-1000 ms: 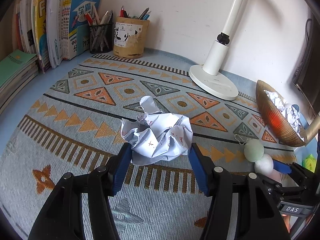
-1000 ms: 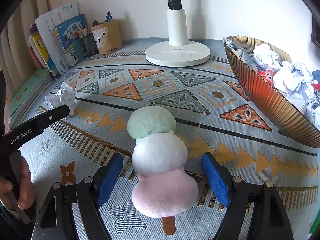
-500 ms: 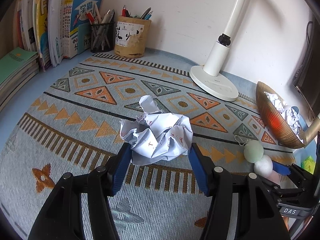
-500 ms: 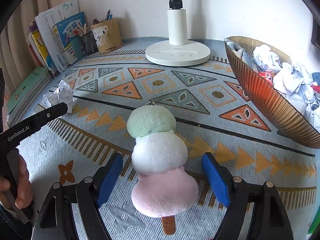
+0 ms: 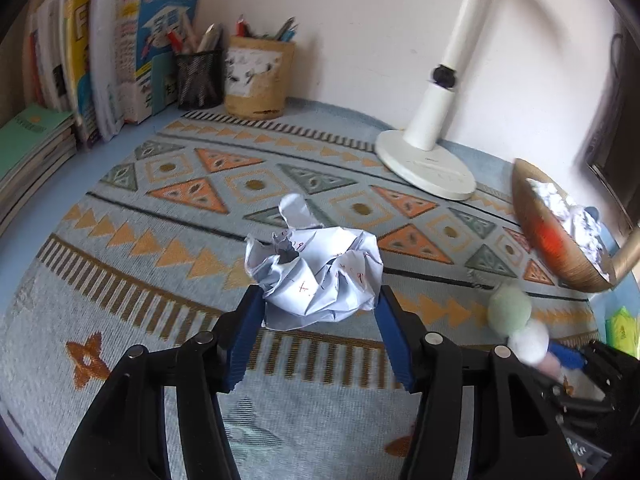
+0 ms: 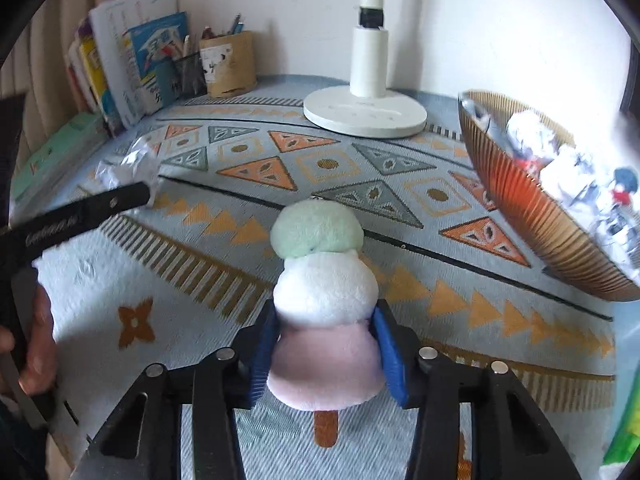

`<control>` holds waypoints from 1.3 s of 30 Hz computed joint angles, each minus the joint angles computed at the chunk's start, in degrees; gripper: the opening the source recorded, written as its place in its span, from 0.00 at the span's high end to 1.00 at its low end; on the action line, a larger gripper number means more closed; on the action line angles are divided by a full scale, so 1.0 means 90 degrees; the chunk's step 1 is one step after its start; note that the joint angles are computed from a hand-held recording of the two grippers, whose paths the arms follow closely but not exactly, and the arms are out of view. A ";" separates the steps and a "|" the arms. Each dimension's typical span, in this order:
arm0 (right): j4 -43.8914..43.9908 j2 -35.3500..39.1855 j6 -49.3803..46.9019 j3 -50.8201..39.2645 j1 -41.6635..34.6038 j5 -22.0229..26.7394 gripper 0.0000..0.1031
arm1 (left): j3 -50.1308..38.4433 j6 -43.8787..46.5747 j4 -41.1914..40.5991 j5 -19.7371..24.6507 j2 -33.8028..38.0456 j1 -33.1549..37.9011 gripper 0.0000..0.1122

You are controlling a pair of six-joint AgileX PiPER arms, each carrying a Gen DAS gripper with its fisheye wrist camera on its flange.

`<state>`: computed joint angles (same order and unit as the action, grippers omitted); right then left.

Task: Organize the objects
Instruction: 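Carry the paper ball and plush to the bowl and open both grippers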

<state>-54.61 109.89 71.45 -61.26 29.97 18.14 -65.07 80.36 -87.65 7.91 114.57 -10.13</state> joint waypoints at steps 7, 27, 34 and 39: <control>0.3658 -0.1923 -0.3580 0.1390 -0.0879 -0.1271 0.57 | -0.0530 -0.2763 0.2721 0.0320 -0.0507 -0.0885 0.52; 0.6267 -0.1175 -0.6411 -0.1735 -0.4512 0.0081 0.32 | -0.8322 -0.8050 0.8009 0.3260 0.3307 -0.2774 0.23; 0.7976 -0.1558 -0.7938 -0.0774 -0.4615 -0.0232 0.32 | -0.5450 -0.6978 0.6740 0.2299 0.1903 -0.2170 0.23; 0.7566 -0.2229 -0.7532 0.0110 -0.3968 -0.0489 0.32 | -0.2758 -0.6084 0.6216 0.1254 0.0241 -0.1585 0.23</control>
